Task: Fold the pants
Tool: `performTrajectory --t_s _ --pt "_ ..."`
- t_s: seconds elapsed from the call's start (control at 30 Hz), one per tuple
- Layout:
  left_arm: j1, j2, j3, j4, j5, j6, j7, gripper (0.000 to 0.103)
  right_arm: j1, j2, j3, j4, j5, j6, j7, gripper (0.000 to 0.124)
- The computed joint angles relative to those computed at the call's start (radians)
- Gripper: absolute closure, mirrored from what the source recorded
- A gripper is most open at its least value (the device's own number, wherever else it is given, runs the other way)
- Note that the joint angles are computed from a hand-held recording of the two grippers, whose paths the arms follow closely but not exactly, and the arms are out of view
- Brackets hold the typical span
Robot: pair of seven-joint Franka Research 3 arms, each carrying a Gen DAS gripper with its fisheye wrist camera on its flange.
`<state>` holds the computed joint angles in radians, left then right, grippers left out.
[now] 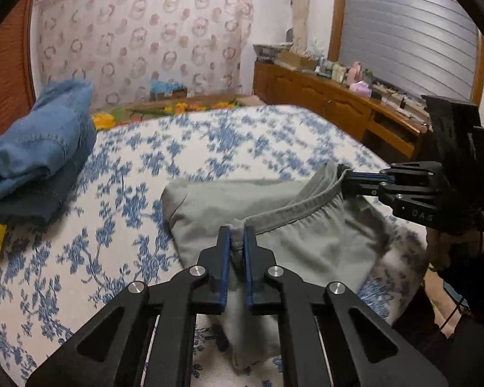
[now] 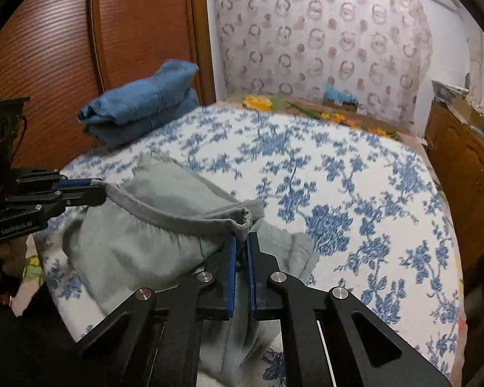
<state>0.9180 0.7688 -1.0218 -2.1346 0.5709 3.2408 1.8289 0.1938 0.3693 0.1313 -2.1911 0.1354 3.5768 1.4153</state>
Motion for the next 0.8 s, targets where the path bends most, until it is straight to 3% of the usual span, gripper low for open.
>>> performTrajectory --t_s 0.17,0.37,0.47,0.53,0.63,0.8 --pt "0.04 0.011 -0.046 0.0 0.028 0.036 -0.021 0.095 0.009 -0.027 -0.007 -0.044 0.006 0.087 0.01 0.118" --pt "-0.03 0.019 -0.009 0.088 0.036 0.022 -0.052 0.095 0.103 -0.027 -0.062 -0.034 0.152 0.123 -0.08 0.118" --pt "-0.119 -0.001 0.065 0.142 0.015 0.012 -0.058 0.095 0.163 -0.005 -0.098 0.015 0.27 0.072 -0.169 0.118" --pt "-0.181 -0.002 0.114 0.184 -0.011 -0.02 -0.052 0.095 0.234 0.022 -0.157 0.078 0.392 0.0 -0.264 0.118" --pt "-0.24 -0.012 0.17 0.204 -0.056 -0.039 -0.033 0.095 0.287 0.047 -0.206 0.126 0.489 -0.066 -0.332 0.118" --pt "-0.252 -0.008 0.182 0.202 -0.12 -0.048 0.016 0.095 0.367 0.067 -0.283 0.17 0.577 -0.122 -0.388 0.118"
